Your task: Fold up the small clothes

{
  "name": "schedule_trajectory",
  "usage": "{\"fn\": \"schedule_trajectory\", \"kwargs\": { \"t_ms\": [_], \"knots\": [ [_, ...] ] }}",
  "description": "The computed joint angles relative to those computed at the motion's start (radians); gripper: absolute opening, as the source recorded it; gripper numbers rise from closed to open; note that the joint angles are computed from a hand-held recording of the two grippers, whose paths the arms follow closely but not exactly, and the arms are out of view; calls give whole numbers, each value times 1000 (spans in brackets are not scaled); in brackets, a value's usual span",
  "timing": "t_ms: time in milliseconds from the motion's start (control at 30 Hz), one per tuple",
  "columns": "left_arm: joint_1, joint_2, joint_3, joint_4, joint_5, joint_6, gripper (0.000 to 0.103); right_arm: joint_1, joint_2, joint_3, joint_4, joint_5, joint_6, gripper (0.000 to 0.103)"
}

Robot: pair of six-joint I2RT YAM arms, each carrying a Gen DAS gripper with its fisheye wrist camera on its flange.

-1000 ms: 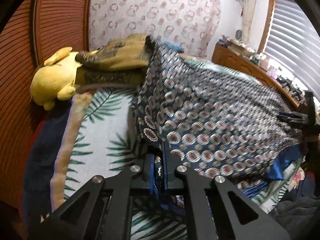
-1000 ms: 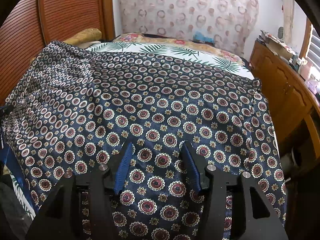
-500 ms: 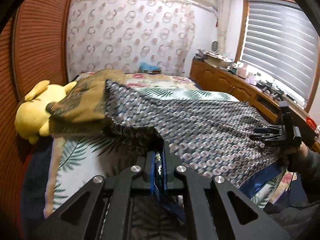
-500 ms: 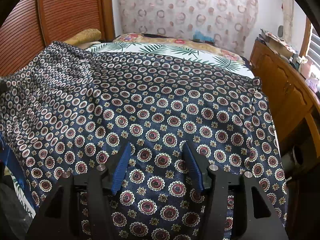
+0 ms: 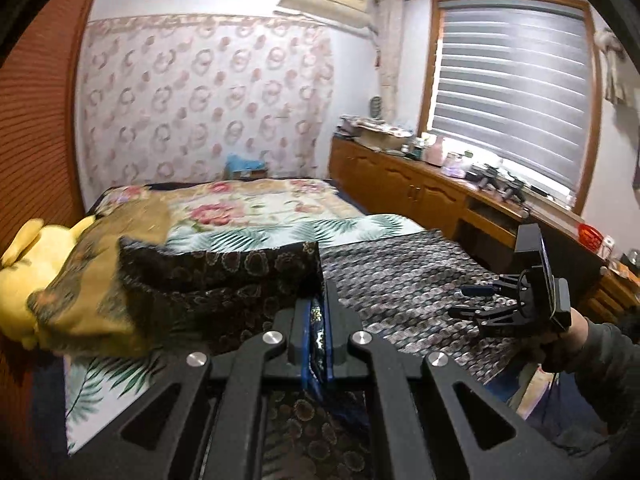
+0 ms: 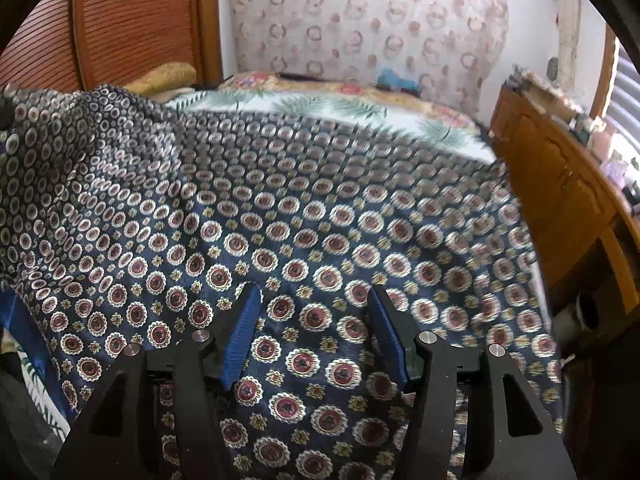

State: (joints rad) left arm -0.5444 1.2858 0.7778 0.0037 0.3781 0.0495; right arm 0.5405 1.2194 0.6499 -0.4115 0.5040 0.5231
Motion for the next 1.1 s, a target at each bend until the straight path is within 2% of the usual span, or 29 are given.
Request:
{"fn": "schedule_trajectory", "kwargs": {
  "t_ms": [67, 300, 367, 433, 500, 633, 667, 733, 833, 1100],
  "knots": [
    [-36, 22, 27, -2, -12, 5, 3, 33, -26, 4, -33, 57, 21, 57],
    [-144, 120, 170, -20, -5, -37, 2, 113, -178, 8, -161, 146, 96, 57],
    [-163, 168, 234, -68, -8, -58, 3, 121, -224, 8, -196, 162, 110, 57],
    [-180, 208, 282, -119, -14, -56, 8, 134, -257, 2, -218, 174, 134, 57],
    [-195, 227, 295, -141, -30, -39, 18, 141, -283, -15, -224, 169, 155, 57],
    [-201, 214, 272, -154, -44, -7, 32, 129, -271, -43, -184, 138, 157, 57],
    [-199, 207, 265, -157, -46, 1, 40, 128, -262, -47, -172, 131, 158, 57],
    [-192, 185, 249, -160, -52, 6, 43, 118, -254, -53, -151, 113, 151, 57],
    [-173, 164, 224, -156, -53, 14, 55, 121, -219, -42, -114, 95, 140, 57],
    [-98, 113, 136, -117, -86, 17, 55, 118, -43, 43, 17, 26, 53, 57]
  ]
}}
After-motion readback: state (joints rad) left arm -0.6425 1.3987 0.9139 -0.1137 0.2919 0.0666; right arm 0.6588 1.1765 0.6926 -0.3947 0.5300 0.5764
